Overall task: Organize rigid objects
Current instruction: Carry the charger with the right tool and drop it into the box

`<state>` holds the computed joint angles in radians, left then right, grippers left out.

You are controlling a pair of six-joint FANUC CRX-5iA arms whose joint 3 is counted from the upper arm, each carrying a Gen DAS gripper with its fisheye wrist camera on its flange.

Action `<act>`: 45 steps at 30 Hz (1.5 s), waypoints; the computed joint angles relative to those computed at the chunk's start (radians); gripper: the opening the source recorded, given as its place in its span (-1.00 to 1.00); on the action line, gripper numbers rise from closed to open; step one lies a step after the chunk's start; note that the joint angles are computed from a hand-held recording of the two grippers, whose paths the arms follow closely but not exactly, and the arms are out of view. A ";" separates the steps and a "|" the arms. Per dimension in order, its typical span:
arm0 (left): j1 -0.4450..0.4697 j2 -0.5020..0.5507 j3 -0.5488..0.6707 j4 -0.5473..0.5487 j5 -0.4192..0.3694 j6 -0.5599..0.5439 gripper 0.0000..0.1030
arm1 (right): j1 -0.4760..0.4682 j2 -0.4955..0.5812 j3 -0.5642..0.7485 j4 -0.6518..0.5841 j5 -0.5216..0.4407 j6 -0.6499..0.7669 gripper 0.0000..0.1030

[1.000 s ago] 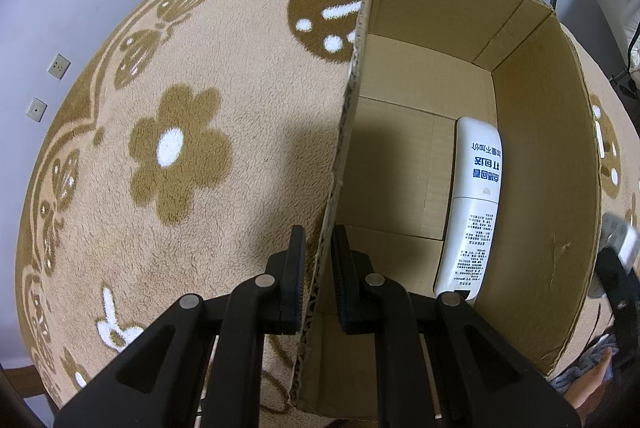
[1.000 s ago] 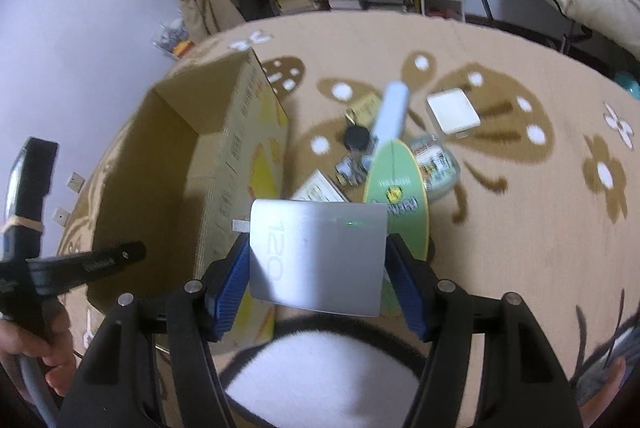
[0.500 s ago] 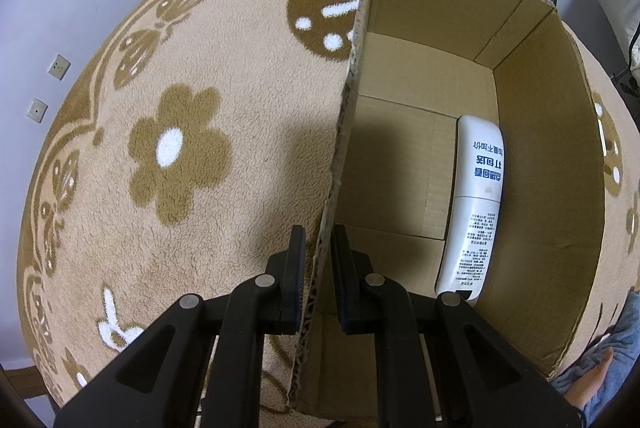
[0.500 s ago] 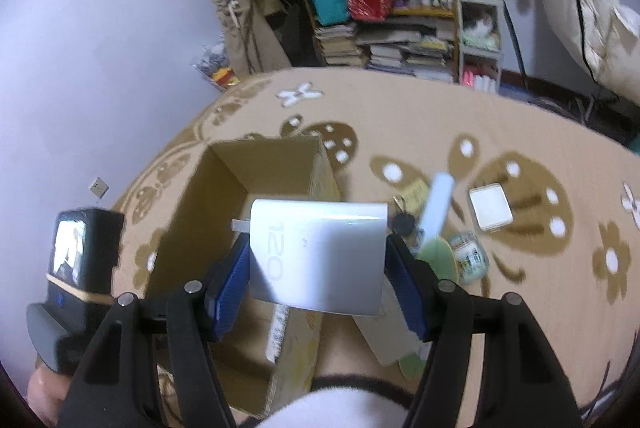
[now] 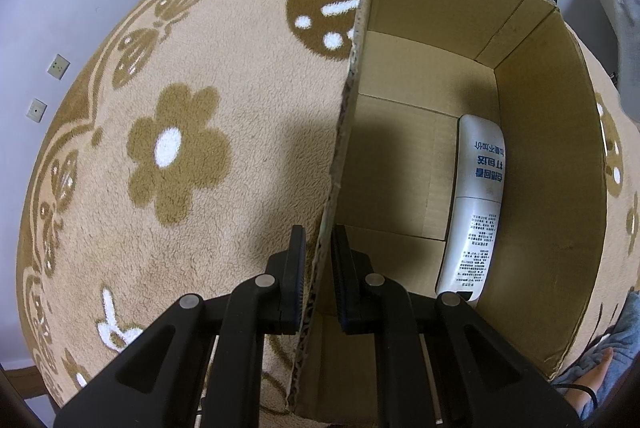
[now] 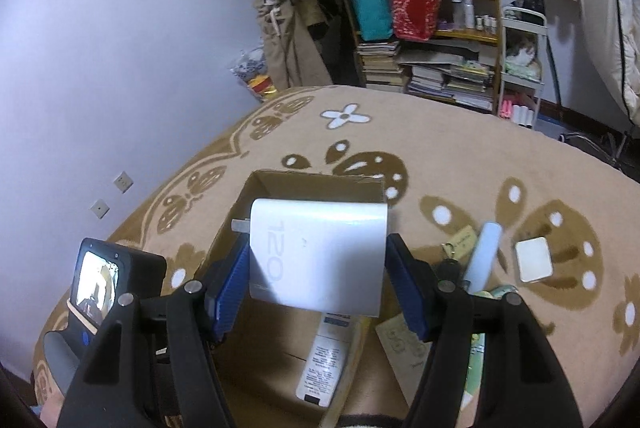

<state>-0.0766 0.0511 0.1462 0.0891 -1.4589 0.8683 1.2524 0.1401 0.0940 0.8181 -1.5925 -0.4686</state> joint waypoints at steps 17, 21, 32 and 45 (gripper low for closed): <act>0.003 0.007 0.004 0.002 -0.003 -0.002 -0.75 | -0.126 -0.018 -0.048 -0.111 0.229 0.053 0.37; 0.003 0.010 0.006 0.005 -0.006 -0.003 -0.75 | -0.140 -0.004 -0.031 -0.145 0.223 0.080 0.37; 0.005 0.019 0.013 0.007 -0.007 -0.001 -0.75 | -0.155 0.047 0.041 -0.181 0.166 0.172 0.37; 0.014 0.022 0.018 0.018 -0.012 0.000 -0.75 | -0.100 0.052 0.073 -0.110 0.047 0.101 0.82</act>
<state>-0.0631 0.0732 0.1640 0.1067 -1.4711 0.8680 1.1528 0.1924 0.1668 0.7077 -1.5459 -0.3679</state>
